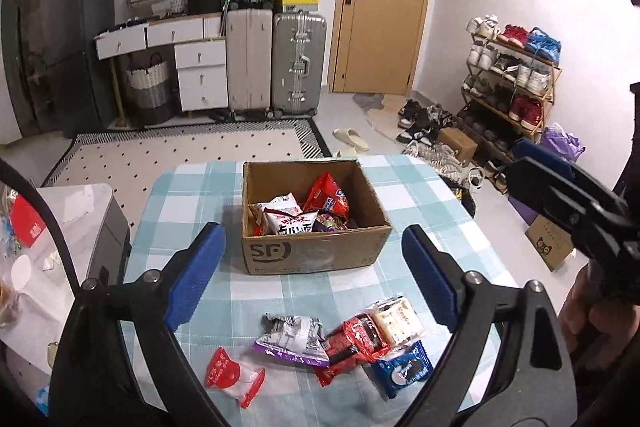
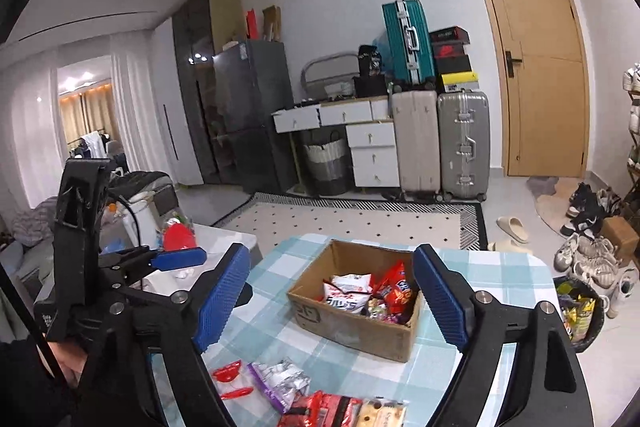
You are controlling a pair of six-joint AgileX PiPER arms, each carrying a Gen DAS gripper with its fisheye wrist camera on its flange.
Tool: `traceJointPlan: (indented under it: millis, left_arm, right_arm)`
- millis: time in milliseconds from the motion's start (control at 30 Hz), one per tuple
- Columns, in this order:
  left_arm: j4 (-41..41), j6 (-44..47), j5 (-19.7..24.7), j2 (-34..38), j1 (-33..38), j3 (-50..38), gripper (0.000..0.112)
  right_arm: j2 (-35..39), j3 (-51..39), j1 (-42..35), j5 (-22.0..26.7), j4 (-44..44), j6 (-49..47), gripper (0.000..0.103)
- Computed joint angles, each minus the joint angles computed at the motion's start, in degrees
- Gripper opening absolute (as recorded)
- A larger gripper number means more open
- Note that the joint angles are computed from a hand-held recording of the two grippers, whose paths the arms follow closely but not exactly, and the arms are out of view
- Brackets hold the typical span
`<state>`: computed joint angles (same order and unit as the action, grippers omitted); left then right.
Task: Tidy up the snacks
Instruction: 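Move both tools back from the box toward the remaining snacks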
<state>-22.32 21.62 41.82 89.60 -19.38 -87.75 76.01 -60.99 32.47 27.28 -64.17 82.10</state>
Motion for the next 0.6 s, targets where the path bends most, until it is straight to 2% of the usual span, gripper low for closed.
traceJointPlan:
  millis: [33,67,233,300,433,533,600]
  left_arm:
    - [0.0,0.2,-0.8,-1.5,-0.1,1.9,0.100]
    - [-0.1,0.4,-1.7,-2.8,-0.1,3.4,0.103]
    - [-3.6,4.6,-4.3,-8.5,1.1,11.4,0.102]
    - [-7.4,7.8,-5.2,-10.8,2.6,15.5,0.102]
    - [-14.1,13.8,-8.5,-13.0,5.1,22.2,0.102]
    - [-15.6,16.0,-11.6,-14.2,5.5,26.2,0.102]
    - [-15.4,16.7,-15.0,-15.1,4.9,29.0,0.102]
  right_arm:
    - [-0.9,0.9,1.5,1.4,-1.2,1.7,0.086]
    - [-1.4,1.4,2.0,1.8,-2.0,2.7,0.086]
    - [-4.5,5.7,7.9,8.2,-8.6,11.1,0.091]
    - [-5.8,7.8,10.3,10.5,-10.9,14.5,0.092]
    - [-8.2,12.2,12.4,12.0,-14.5,21.1,0.096]
    - [-8.5,14.0,11.8,10.6,-14.1,22.2,0.097]
    - [-7.9,15.3,12.8,11.6,-14.2,23.1,0.099]
